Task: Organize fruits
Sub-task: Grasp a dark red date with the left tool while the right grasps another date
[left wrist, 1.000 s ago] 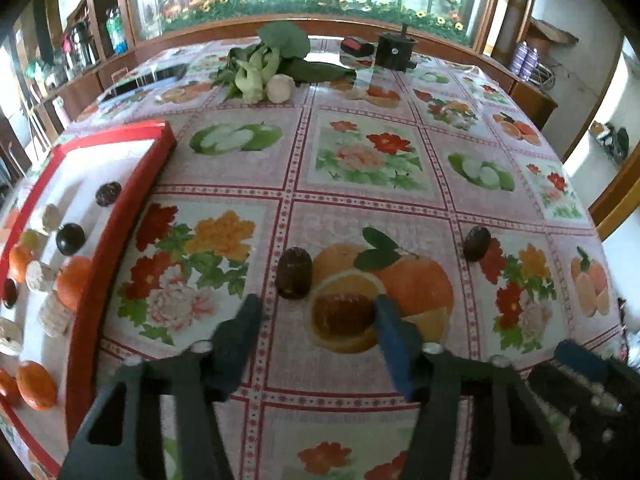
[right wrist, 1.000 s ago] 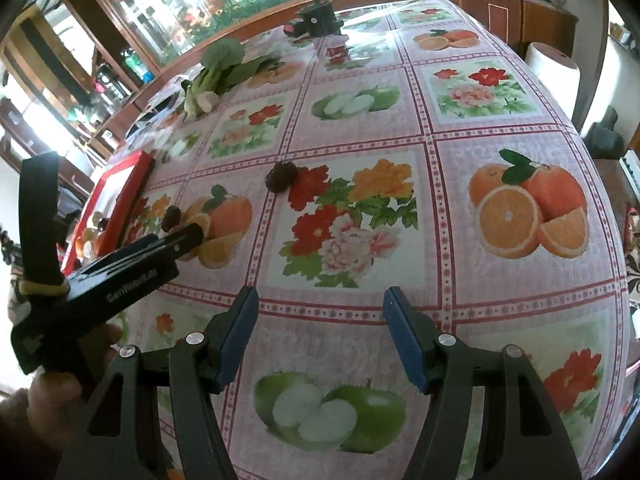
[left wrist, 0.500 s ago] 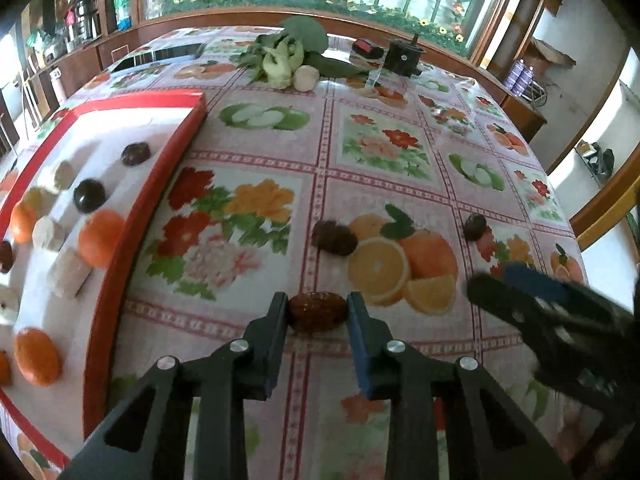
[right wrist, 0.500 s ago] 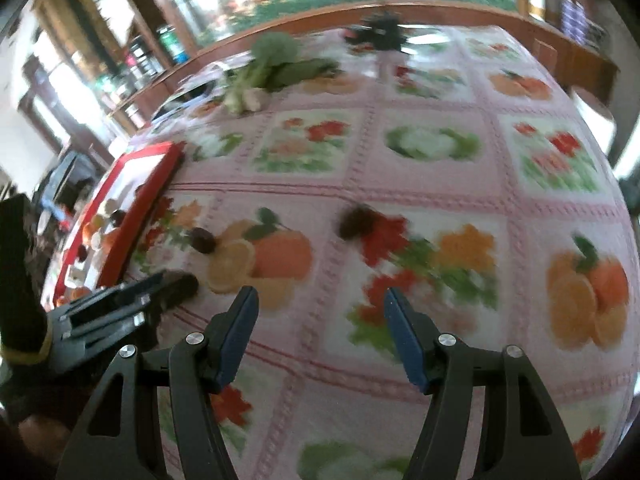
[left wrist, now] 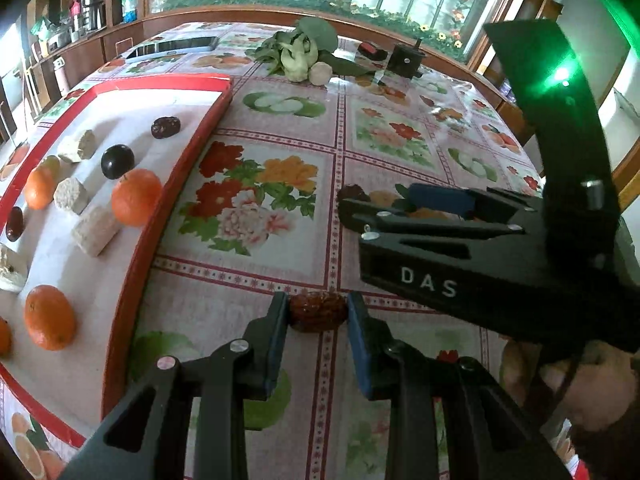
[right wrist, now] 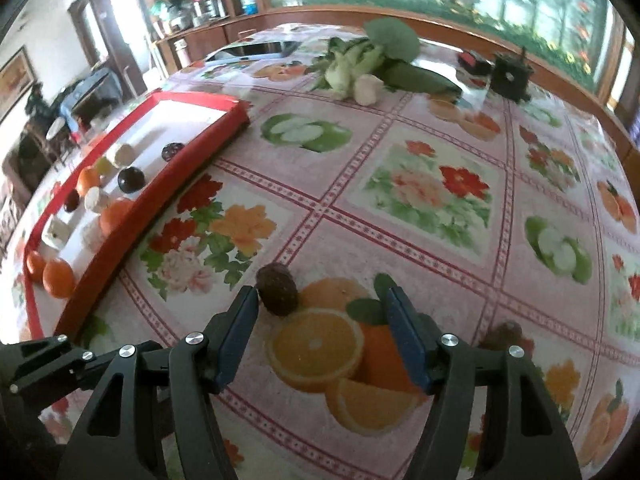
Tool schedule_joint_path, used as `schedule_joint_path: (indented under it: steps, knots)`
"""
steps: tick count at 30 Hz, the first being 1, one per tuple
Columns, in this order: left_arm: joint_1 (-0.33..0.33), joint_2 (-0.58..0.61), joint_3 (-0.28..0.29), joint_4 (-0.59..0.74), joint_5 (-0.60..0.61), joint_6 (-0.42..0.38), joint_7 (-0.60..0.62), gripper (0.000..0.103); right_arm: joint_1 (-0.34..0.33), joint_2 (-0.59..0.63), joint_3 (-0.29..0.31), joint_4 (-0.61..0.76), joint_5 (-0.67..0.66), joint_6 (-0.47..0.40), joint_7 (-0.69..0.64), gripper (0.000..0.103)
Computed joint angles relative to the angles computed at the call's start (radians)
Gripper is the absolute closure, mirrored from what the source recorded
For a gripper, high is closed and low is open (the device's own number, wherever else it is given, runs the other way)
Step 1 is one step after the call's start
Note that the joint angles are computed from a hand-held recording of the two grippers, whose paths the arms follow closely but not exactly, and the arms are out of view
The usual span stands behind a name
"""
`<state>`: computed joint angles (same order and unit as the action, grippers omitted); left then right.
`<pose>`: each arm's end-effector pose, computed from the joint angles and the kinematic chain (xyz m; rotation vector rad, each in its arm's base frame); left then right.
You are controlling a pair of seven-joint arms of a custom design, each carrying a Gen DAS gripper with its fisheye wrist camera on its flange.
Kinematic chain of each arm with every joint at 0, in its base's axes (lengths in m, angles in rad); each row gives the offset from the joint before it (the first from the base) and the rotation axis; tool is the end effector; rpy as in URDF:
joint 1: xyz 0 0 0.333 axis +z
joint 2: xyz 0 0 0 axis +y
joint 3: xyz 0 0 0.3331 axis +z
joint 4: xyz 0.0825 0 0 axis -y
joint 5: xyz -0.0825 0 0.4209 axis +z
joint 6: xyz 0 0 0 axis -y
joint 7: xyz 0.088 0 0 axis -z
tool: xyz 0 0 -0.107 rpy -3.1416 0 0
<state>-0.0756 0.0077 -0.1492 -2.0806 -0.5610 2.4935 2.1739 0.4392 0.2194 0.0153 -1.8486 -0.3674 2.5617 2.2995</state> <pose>0.5995 -0.1339 0.4646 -1.5655 2.4796 -0.8601 0.6179 0.3072 0.4585 -1.8736 1.9064 -0.4911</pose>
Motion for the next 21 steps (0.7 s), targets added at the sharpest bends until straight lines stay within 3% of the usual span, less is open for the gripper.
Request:
schedule_joint_path:
  steps: [3,4,5,7,14,18,21]
  knots:
    - [0.001,-0.002,0.0,-0.005,-0.023,0.006,0.022,0.07,0.013,0.003,-0.006,0.009,-0.055,-0.023,0.003,0.058]
    - [0.001,-0.001,0.0,-0.005,-0.028,0.007,0.029,0.07,0.009,0.001,-0.004,0.008,-0.049,-0.018,-0.005,0.073]
    - [0.001,-0.004,0.001,-0.008,-0.037,0.007,0.04,0.069,0.009,0.001,-0.004,0.011,-0.052,-0.026,-0.003,0.079]
    - [0.001,-0.006,0.001,-0.01,-0.043,0.009,0.05,0.069,0.005,-0.006,-0.004,0.002,-0.043,-0.021,0.008,0.083]
    - [-0.002,-0.007,0.002,-0.014,-0.035,0.016,0.048,0.07,-0.019,-0.065,0.002,-0.085,-0.023,0.045,0.065,0.084]
    - [-0.003,-0.006,0.002,-0.012,-0.033,0.014,0.05,0.07,-0.041,-0.064,0.017,-0.082,0.04,0.042,0.025,0.083]
    - [-0.003,-0.006,0.002,-0.011,-0.031,0.012,0.042,0.07,-0.036,-0.042,0.016,-0.048,0.029,0.019,0.007,0.064]
